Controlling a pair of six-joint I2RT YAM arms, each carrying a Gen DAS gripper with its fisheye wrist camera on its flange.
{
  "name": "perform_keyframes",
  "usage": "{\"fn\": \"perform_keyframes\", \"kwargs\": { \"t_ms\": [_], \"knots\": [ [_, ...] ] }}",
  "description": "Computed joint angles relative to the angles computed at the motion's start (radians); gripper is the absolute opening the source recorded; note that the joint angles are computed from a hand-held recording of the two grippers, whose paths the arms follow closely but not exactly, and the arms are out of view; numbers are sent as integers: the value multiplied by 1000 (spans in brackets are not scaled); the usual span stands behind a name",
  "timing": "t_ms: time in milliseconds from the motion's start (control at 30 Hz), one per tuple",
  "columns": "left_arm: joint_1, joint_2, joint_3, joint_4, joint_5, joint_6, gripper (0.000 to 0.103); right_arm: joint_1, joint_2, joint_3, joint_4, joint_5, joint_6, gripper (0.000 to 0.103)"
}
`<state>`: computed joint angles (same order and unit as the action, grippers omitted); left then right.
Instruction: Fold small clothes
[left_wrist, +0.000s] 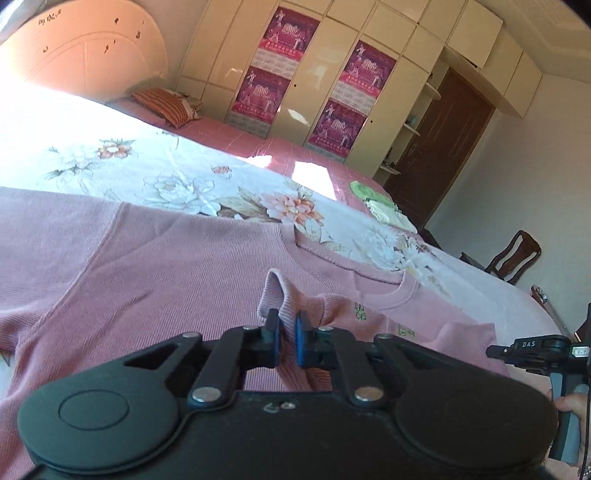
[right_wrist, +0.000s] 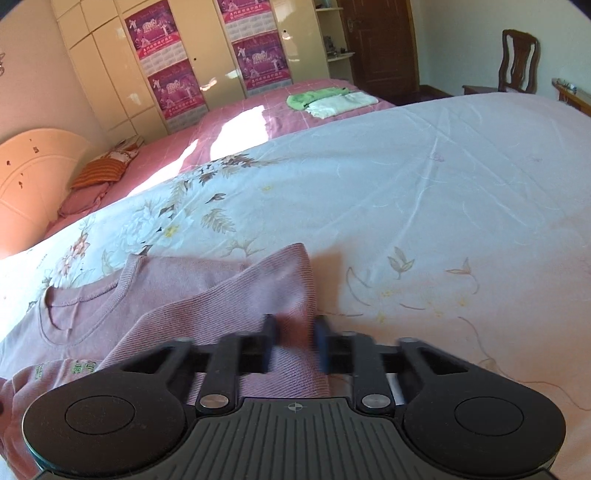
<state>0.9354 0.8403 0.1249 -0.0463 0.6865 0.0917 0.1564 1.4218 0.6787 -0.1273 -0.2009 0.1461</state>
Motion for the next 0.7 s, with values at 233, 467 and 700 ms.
{"fn": "perform_keyframes", "kwargs": {
  "t_ms": [233, 467, 700],
  "knots": [
    [-56, 236, 6, 148, -149, 50, 8, 61, -26, -59, 56, 126, -88, 8],
    [42, -31, 18, -71, -77, 85, 54, 110, -149, -89, 34, 167, -136, 10],
    [-189, -51, 15, -79, -155, 84, 62, 204, -202, -125, -9, 169, -84, 10]
  ]
}}
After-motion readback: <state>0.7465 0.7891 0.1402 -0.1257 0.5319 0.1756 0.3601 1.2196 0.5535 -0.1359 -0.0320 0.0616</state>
